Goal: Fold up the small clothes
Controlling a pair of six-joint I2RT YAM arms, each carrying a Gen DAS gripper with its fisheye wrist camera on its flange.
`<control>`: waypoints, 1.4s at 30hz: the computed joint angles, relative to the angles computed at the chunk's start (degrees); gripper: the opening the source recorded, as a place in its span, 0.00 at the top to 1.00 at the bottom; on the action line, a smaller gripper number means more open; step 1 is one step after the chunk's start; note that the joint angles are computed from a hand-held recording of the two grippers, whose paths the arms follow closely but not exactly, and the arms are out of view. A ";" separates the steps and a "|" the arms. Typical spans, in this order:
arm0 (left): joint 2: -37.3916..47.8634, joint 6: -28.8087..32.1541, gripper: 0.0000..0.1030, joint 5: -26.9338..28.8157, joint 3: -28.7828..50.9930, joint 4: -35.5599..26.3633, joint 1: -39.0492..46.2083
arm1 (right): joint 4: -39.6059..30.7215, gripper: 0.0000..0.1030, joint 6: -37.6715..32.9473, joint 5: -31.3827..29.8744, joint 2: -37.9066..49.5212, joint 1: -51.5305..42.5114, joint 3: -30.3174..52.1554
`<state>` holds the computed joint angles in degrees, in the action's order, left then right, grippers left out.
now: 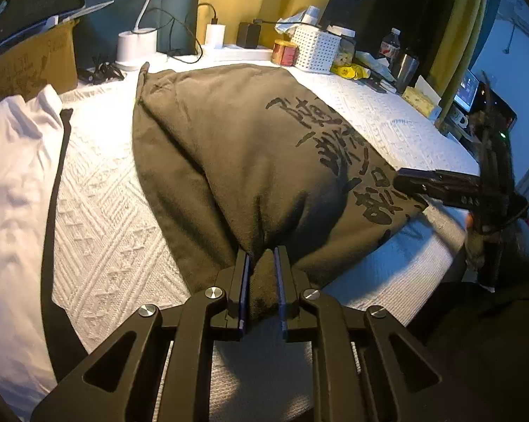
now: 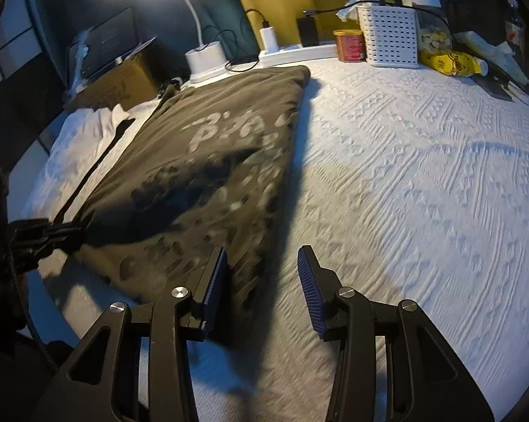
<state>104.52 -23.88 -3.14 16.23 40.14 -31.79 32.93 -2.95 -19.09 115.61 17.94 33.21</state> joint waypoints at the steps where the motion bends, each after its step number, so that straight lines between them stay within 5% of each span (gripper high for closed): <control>1: 0.65 -0.32 0.87 0.20 -0.22 1.16 0.11 | 1.00 0.57 -0.02 0.45 -0.29 0.52 -1.00; 3: 1.26 -0.58 0.87 0.49 -0.47 1.94 0.28 | 3.08 0.68 0.06 1.25 -0.60 1.72 -2.83; 4: 1.52 -0.56 0.86 0.36 -0.39 2.17 0.18 | 3.40 0.88 -0.24 1.29 -0.63 2.16 -3.33; 7: 1.66 -0.80 0.84 0.20 -0.24 2.22 -0.09 | 4.93 0.93 0.26 0.33 -0.65 1.85 -4.61; 21: 1.85 1.36 0.80 3.30 2.05 -0.23 -7.84 | 1.86 0.94 -5.69 4.03 -12.56 -3.46 -15.33; 31: -0.97 -0.90 0.88 2.26 0.29 -3.25 -10.49 | 13.35 0.94 -1.49 10.50 -10.41 1.82 -23.54; 36: -3.79 -1.71 0.84 2.30 1.57 -9.34 -10.98 | 4.93 0.92 -5.06 8.24 -13.84 0.24 -21.53; 40: -6.71 -1.40 0.61 0.04 1.16 -11.87 -10.06 | 0.46 0.87 -5.70 4.16 -15.18 -2.69 -20.48; 42: -7.79 -2.41 0.42 -0.23 0.01 -10.07 -8.57 | -0.96 0.71 -6.10 4.44 -15.93 -2.80 -20.23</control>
<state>96.73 -26.29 -3.37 16.24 30.07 -40.36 31.97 -9.05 -14.65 99.68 15.14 12.98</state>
